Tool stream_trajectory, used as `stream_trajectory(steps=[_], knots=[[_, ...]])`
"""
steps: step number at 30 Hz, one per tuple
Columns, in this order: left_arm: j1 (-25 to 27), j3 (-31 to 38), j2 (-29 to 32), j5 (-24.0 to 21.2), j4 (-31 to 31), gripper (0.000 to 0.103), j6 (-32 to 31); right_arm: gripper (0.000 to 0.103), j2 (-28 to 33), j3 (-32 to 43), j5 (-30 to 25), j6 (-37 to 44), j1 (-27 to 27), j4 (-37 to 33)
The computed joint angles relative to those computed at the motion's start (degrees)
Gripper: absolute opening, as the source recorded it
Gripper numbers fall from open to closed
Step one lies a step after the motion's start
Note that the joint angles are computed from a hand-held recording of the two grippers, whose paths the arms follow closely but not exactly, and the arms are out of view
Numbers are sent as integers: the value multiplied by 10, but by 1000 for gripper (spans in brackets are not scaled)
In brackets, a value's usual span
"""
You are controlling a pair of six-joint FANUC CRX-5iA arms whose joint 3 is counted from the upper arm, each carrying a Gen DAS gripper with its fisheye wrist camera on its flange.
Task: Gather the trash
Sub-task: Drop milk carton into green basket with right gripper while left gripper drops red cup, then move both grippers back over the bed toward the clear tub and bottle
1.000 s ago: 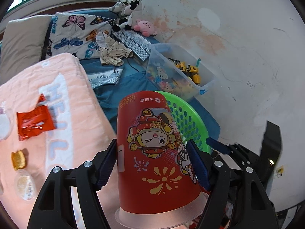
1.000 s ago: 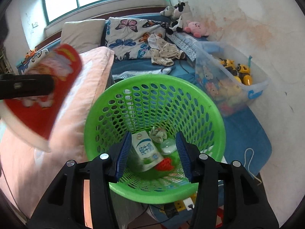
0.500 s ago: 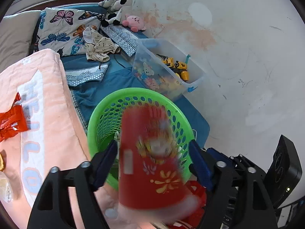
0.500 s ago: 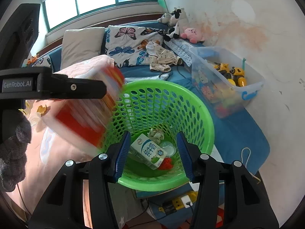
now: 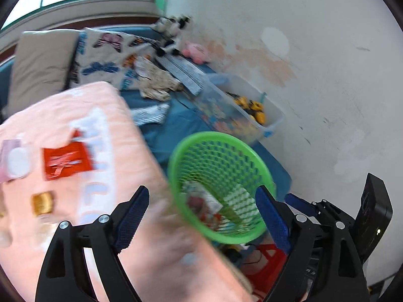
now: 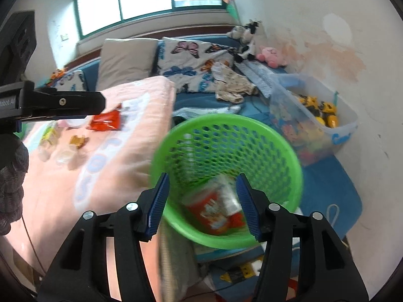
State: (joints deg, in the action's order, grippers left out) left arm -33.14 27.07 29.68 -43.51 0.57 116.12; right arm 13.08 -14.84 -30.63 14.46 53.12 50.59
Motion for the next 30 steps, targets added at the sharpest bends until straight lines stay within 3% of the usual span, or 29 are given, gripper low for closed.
stream_trajectory(steps=[8,16,25,30], knots=[[24,-82,-92,-37,-112,83,117,59,44,81,24,89,25,-74],[71,-171,-178,-81,-180,83,207,60,115,211,7,233,52,-198],[123,-231,-238,-131,-218,83,246,60,217,399,-65,395,70,-328],[160,-264,-248,-125,-204,83,251,66,282,504,-113,467,78,-388]])
